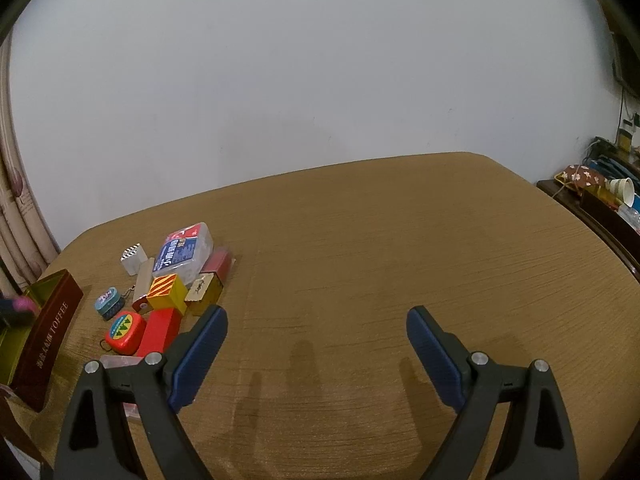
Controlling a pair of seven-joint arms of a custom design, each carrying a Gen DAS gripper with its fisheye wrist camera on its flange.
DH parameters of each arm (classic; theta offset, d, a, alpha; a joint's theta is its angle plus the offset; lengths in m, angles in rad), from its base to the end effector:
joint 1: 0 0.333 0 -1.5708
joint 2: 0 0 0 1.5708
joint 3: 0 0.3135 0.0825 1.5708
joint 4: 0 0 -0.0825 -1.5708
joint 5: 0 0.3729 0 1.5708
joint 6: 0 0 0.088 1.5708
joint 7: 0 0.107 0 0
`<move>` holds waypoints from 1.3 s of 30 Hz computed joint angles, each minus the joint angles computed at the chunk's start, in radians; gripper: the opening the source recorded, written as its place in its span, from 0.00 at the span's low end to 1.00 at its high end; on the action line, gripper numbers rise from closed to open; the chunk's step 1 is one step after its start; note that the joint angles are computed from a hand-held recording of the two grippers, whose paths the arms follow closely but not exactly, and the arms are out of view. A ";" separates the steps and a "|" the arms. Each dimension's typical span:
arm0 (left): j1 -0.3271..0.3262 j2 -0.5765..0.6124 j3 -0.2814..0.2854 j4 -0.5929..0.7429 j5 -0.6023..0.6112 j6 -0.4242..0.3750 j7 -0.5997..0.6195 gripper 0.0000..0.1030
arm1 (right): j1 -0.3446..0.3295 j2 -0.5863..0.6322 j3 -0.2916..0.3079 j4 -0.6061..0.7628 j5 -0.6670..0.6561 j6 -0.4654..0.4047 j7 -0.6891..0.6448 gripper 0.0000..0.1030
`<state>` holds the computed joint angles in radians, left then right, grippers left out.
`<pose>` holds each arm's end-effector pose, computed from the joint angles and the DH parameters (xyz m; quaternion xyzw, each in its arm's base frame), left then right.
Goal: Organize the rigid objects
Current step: 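Carry the pink block into the gold tray and open the left gripper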
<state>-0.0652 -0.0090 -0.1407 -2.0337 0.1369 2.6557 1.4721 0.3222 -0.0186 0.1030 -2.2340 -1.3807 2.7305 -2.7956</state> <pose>0.5719 -0.1236 0.5231 -0.5982 0.7375 -0.2201 0.2232 0.4721 0.2548 0.4154 -0.5290 0.7249 -0.2928 0.3302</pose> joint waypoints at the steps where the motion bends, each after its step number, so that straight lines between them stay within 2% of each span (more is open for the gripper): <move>1: 0.019 0.023 0.017 0.036 0.047 -0.026 -0.029 0.59 | 0.002 0.003 0.001 0.003 0.008 -0.005 -0.011 0.91; 6: 0.066 0.153 0.075 0.189 0.145 -0.184 -0.161 0.59 | 0.011 0.007 0.005 0.008 0.024 -0.029 -0.046 0.91; 9: 0.067 0.253 0.096 0.264 0.195 -0.201 -0.220 0.59 | 0.014 0.018 0.004 0.020 0.041 -0.032 -0.072 0.91; 11: 0.066 0.279 0.104 0.290 0.203 -0.215 -0.259 0.59 | 0.015 0.023 0.000 0.023 0.053 -0.029 -0.088 0.91; 16: 0.063 0.371 0.117 0.382 0.225 -0.260 -0.281 0.59 | 0.020 0.031 -0.003 0.027 0.057 -0.027 -0.108 0.91; 23: 0.070 0.394 0.124 0.411 0.226 -0.276 -0.278 0.61 | 0.024 0.041 -0.008 0.033 0.071 -0.021 -0.131 0.91; 25: 0.070 0.377 0.128 0.391 0.239 -0.253 -0.278 0.66 | 0.026 0.045 -0.009 0.038 0.077 -0.024 -0.139 0.91; 29: 0.081 0.294 0.118 0.293 0.229 -0.182 -0.283 0.66 | 0.026 0.033 -0.011 0.027 0.069 -0.020 -0.131 0.91; 35: 0.065 0.067 0.088 0.032 0.290 0.014 -0.350 0.78 | 0.019 0.029 -0.011 0.021 0.040 -0.005 -0.096 0.91; 39: 0.073 -0.074 0.051 -0.123 0.315 0.088 -0.414 0.81 | 0.027 0.025 -0.002 0.026 0.083 -0.021 -0.168 0.91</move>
<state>0.0074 -0.0832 -0.0895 -2.1571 0.4517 2.7436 1.0581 0.3487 0.0066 0.1014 -2.2077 -1.2972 2.7091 -2.9634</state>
